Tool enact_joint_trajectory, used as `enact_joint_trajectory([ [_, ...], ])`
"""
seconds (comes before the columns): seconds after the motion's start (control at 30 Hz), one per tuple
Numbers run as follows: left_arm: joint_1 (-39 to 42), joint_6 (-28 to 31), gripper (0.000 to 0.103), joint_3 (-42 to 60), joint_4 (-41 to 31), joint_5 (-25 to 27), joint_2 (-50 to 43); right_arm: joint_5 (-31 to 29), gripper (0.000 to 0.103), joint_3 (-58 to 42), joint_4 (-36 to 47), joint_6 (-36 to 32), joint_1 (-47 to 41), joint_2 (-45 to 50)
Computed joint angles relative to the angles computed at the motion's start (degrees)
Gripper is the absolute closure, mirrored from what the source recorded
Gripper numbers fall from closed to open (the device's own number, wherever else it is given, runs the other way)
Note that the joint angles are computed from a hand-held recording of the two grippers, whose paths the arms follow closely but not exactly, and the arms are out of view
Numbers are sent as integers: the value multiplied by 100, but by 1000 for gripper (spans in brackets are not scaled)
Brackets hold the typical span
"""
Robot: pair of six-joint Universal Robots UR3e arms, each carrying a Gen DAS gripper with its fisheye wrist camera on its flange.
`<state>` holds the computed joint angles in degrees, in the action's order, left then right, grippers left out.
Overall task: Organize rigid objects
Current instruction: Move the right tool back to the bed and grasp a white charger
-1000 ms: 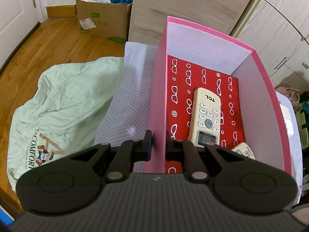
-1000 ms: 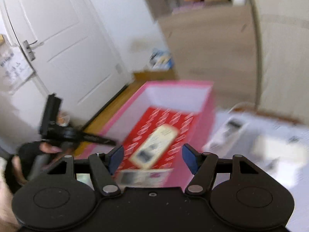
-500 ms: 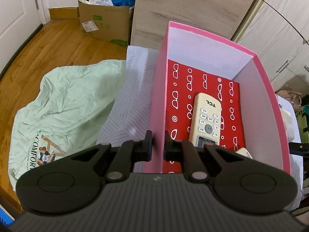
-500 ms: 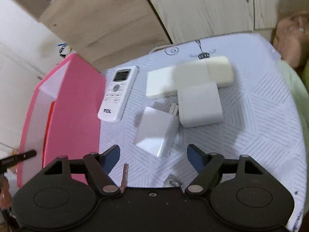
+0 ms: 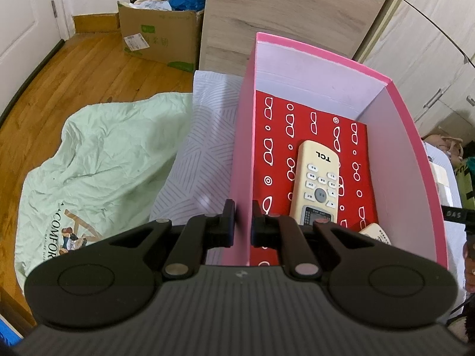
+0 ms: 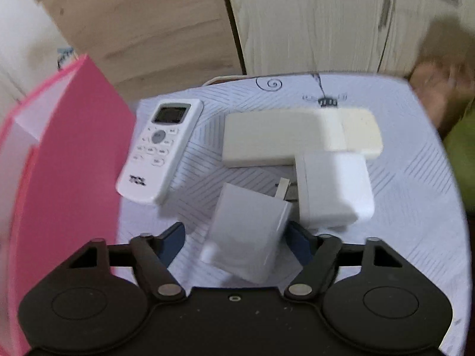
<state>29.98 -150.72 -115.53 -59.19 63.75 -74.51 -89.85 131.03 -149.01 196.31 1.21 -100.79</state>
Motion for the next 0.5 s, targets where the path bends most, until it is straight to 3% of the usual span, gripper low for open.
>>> enact_joint_trajectory([
  [0.3, 118, 58, 94, -24, -83, -91, 25, 741, 42, 611, -270, 14, -585, -681],
  [0.5, 119, 58, 94, -28, -81, -90, 28, 1257, 42, 725, 174, -285, -944, -1153],
])
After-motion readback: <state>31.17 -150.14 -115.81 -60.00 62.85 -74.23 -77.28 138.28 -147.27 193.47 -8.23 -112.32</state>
